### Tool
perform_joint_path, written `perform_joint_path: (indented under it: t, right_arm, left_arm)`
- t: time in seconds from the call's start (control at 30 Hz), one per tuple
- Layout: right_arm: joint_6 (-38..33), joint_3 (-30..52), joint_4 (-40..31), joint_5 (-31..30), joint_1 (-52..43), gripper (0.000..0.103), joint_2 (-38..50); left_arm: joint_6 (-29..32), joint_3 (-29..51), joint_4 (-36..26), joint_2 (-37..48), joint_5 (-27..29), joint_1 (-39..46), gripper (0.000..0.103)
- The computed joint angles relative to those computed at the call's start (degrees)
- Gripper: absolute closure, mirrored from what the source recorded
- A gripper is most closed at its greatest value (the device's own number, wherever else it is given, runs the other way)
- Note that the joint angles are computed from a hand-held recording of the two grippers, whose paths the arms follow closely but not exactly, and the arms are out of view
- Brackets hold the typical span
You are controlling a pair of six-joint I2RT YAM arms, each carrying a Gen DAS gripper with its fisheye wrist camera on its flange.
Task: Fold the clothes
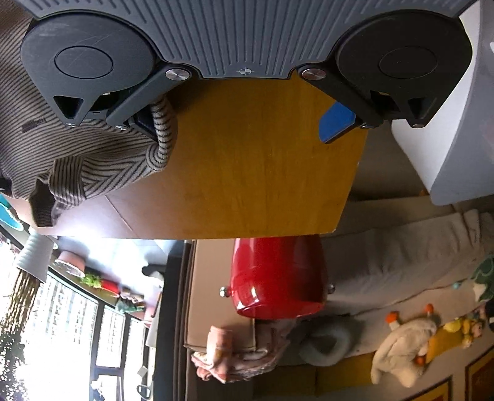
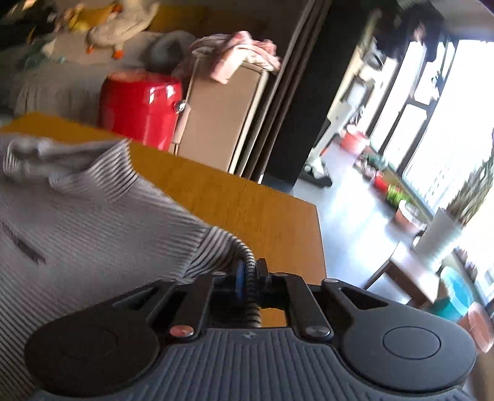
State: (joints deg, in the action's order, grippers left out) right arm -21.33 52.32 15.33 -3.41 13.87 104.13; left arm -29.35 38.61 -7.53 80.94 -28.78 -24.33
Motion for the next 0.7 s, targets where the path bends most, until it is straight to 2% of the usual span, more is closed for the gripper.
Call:
perform_joint_path:
  t: [0.07,0.1,0.17,0.23,0.3,0.37,0.43,0.5,0.57,0.7]
  right_arm:
    - [0.3,-1.6,-0.6,-1.3,-0.9,0.077,-3.3]
    - [0.0,-3.4,-0.7,-2.0,-1.7,0.073,-6.6]
    - [0.3,-6.7,-1.8,-5.3,-4.1,0.061,-13.2]
    - [0.0,-9.4,-5.1,-10.2,-7.4,0.056,-20.7]
    - [-1.7,-13.0,-9.9,-15.8,-10.7,0.049,-29.1]
    - [-4.1,-15.6,-16.6,-22.0,-14.4,0.038,-37.5]
    - [-8.1,-17.8,-25.4,-27.7,-17.6,0.035,-45.0]
    - [-12.2,-21.1,-32.9,-30.5,-18.9,0.033,-51.7]
    - [-14.4,-25.4,-35.6,-28.9,-16.0,0.032,-57.2]
    - [-11.9,-33.3,-28.1,-16.1,-2.8,0.03,-62.4]
  left_arm:
    - [-0.6,0.5,-1.5,-0.8,-0.6,-0.8,0.0]
    - [-0.6,0.9,-2.1,-1.0,-1.1,-1.4,0.0]
    - [-0.4,1.4,-2.9,-1.4,-1.8,-2.4,0.0]
    - [-0.2,1.8,-3.1,-1.7,-1.7,-2.8,0.0]
    - [-0.3,1.8,-3.1,-2.0,-1.6,-3.1,0.0]
    - [-0.8,1.8,-3.4,-2.5,-1.7,-3.7,0.0]
    - [-1.6,1.9,-4.1,-3.0,-2.1,-4.5,0.0]
    - [-3.1,1.8,-5.0,-4.3,-2.5,-5.7,0.0]
    - [-5.0,1.7,-6.2,-5.9,-2.9,-7.1,0.0]
    - [-10.6,0.9,-9.3,-10.0,-4.4,-11.5,0.0]
